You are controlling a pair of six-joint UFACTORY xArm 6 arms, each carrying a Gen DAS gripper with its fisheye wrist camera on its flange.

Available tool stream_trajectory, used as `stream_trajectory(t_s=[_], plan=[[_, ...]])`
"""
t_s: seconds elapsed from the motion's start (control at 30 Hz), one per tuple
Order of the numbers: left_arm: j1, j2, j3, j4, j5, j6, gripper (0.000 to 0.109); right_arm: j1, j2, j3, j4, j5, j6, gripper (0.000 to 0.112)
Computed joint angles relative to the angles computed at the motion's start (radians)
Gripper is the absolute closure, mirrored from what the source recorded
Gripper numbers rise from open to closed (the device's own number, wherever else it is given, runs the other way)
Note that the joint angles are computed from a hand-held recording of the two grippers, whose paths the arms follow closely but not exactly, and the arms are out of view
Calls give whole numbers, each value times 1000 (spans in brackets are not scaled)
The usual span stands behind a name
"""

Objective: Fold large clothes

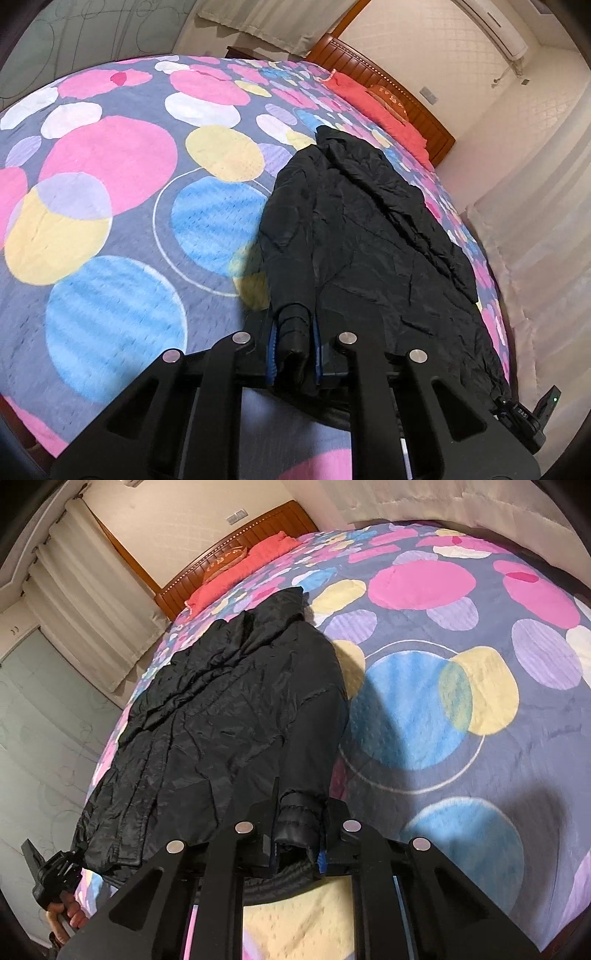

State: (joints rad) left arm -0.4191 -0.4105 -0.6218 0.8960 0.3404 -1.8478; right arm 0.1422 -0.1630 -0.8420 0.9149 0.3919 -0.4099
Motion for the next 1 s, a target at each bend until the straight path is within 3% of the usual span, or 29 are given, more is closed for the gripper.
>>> stream_trajectory(t_s=[0.27,0.4,0.5,0.67,0.83,1.0], plan=[[-15,-103,69,-75,-11,43,96,-50,-16,-9,147,91,-89,98],[24,-100,48,-74,-74,39,97,-76,25,-93,264,160,-155,98],[64,-69,5,-118,-138,104,97,-75,65,-173,322,191,-200,98],[117,30,-106,-230,-208,266,98,-69,164,-337,382,232,-244,99],[150,164,-270,-319,-221,425,98,-50,322,-558,367,224,-217,99],[180,355,-515,-480,-175,646,98,-41,544,-876,289,226,-96,99]])
